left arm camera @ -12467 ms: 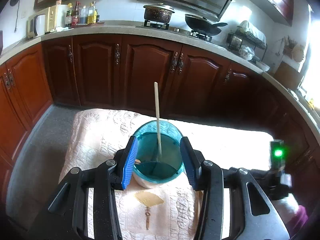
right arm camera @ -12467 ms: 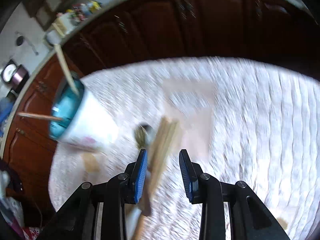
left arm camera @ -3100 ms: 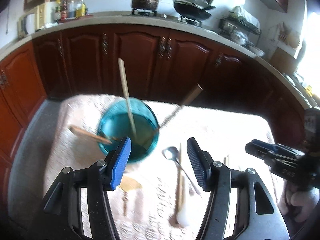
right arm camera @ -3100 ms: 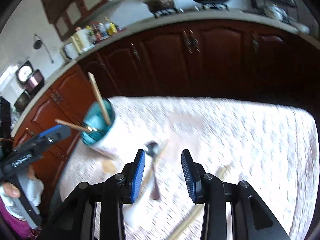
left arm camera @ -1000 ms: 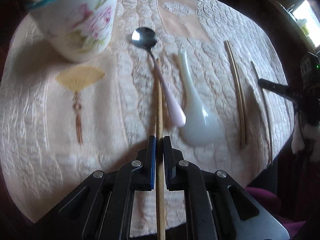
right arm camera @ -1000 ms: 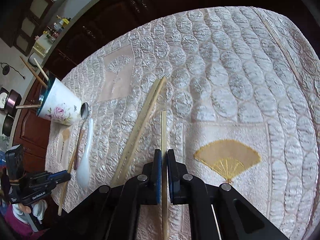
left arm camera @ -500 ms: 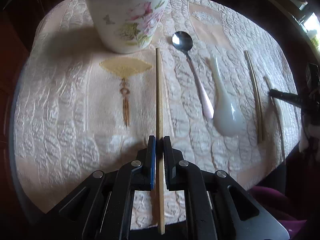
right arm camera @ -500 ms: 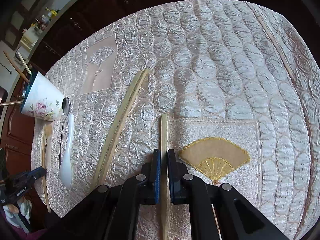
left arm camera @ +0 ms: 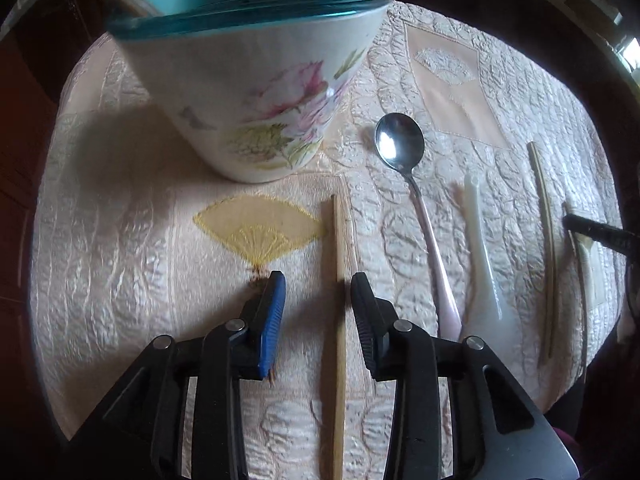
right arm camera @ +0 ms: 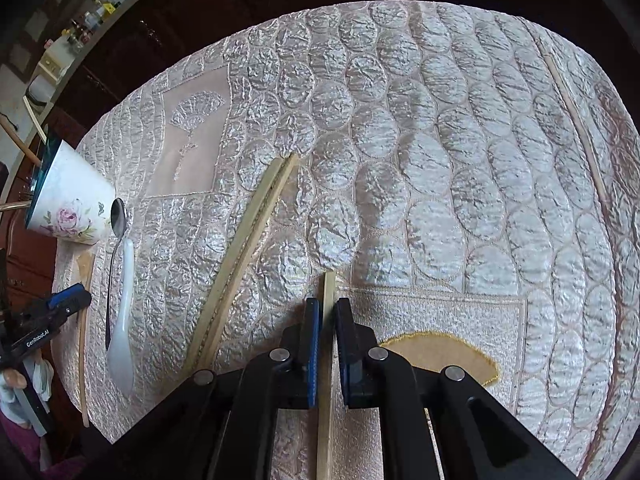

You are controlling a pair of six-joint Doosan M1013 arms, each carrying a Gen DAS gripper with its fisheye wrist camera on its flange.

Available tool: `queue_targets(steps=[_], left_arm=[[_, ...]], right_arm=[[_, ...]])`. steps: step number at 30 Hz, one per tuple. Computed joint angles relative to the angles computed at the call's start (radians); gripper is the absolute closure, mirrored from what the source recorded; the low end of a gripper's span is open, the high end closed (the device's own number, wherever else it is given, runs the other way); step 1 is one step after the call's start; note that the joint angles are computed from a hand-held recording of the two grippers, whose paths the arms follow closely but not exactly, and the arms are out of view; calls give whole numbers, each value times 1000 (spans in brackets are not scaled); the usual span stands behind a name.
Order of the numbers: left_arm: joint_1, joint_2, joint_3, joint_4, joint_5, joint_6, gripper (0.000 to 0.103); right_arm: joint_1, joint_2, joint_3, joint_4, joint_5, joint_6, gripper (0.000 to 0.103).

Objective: Organize utensils

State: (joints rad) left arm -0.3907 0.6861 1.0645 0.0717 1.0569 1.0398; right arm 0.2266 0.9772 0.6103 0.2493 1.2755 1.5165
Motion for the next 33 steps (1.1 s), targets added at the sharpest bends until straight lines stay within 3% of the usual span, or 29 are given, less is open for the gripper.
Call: queue_targets(steps=[4, 7, 15, 20, 33], left_arm=[[-6, 22, -31, 27, 14, 11, 71], [-10, 32, -49, 46, 15, 40, 97], [7, -66, 34, -24, -115, 35, 98], [11, -141, 94, -5, -190, 6, 98], [8, -266, 165, 79, -335, -53, 99]], right_arm=[[-1, -3, 10, 40, -31, -24, 97], [0, -30, 45, 59, -66, -60, 97], [-9, -134, 147, 191, -176, -179, 98], [-4, -179, 174, 274, -226, -269, 98], [30, -190, 108, 407, -226, -428, 98]])
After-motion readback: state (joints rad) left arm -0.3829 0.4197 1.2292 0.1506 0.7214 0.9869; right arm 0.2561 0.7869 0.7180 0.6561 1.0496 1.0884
